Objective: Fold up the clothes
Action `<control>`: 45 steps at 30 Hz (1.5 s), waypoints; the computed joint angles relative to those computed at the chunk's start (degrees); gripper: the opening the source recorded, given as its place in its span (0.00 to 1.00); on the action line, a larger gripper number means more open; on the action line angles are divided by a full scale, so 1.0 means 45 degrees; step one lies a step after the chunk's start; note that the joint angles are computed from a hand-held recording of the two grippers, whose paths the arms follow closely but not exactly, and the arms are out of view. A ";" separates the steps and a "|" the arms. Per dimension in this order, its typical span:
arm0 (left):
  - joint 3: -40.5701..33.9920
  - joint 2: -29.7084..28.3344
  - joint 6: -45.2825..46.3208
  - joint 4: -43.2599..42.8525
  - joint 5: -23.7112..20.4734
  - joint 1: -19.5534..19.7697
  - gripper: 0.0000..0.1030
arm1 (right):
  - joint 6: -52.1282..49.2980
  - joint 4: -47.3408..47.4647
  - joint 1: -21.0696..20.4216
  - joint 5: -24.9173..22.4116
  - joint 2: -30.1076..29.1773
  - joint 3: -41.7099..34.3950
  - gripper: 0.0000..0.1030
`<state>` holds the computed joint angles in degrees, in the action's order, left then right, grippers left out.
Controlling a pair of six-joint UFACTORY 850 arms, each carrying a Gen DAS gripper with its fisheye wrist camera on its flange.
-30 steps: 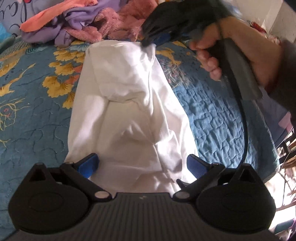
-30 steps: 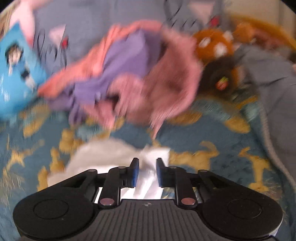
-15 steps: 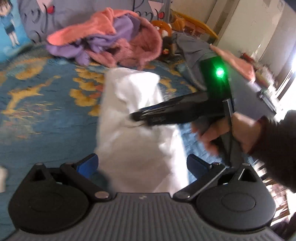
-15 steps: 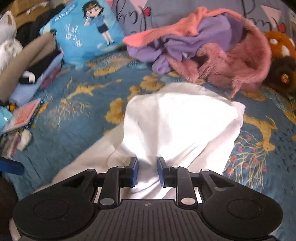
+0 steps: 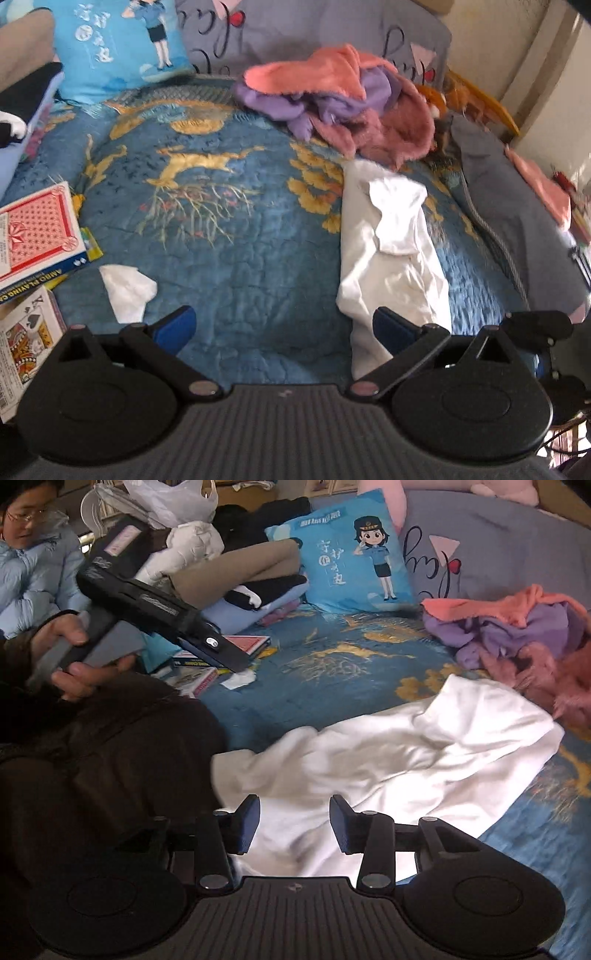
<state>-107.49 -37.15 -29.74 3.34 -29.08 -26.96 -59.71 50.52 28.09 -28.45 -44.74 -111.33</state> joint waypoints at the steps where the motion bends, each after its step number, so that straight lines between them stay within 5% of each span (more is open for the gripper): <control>1: -0.0419 -0.0284 0.0299 -0.0073 -0.0440 -0.0040 1.00 | -0.0059 0.0200 0.0070 0.0272 -0.0049 -0.0043 0.40; 5: -0.1794 -0.1171 0.0027 0.0815 -0.1753 -0.0342 1.00 | -0.0271 0.0922 0.0306 0.0459 -0.0633 -0.0894 0.46; 11: -0.1278 -0.0740 -0.1211 0.1689 -0.1782 -0.0489 1.00 | 0.4521 -0.2813 0.0659 -0.4260 -0.4466 -0.7087 0.48; 14: -0.0664 -0.0315 -0.1970 0.2101 -0.1859 -0.0472 1.00 | 0.5450 -0.2251 0.0522 -0.4994 -0.5314 -0.8392 0.51; 19: 0.0004 0.0102 -0.2268 0.2097 -0.1849 -0.0421 1.00 | 0.3151 -0.0126 0.0275 -0.3569 -0.3066 -0.4715 0.49; 23: -0.0392 -0.0165 -0.1882 0.1949 -0.1981 -0.0466 1.00 | 0.1236 0.0789 0.0140 -0.1241 -0.0556 -0.0922 0.49; 27: -0.0810 -0.0465 -0.1341 0.1718 -0.2119 -0.0594 1.00 | 0.2584 -0.0318 -0.0205 -0.0073 0.0929 0.1328 0.49; 31: -0.1165 -0.0742 -0.0886 0.1354 -0.2191 -0.0682 1.00 | 0.3498 0.0346 -0.0696 -0.0523 0.1496 0.2691 0.49; 34: -0.1612 -0.1027 -0.0489 0.1195 -0.2451 -0.0767 1.00 | 0.2973 -0.0860 -0.0284 0.0639 0.1857 0.3429 0.49; 39: -0.2137 -0.1311 -0.0207 0.1419 -0.2945 -0.0955 1.00 | -0.0958 -0.1405 0.0242 0.2223 0.2364 0.4125 0.49; 42: -0.2119 -0.1293 -0.0214 0.1359 -0.2984 -0.0971 1.00 | -0.1742 -0.4367 0.0434 0.2495 0.2303 0.3838 0.49; 45: -0.2094 -0.1270 -0.0231 0.1358 -0.3029 -0.0991 1.00 | -0.5188 -0.5252 0.0420 0.2510 0.2410 0.3976 0.49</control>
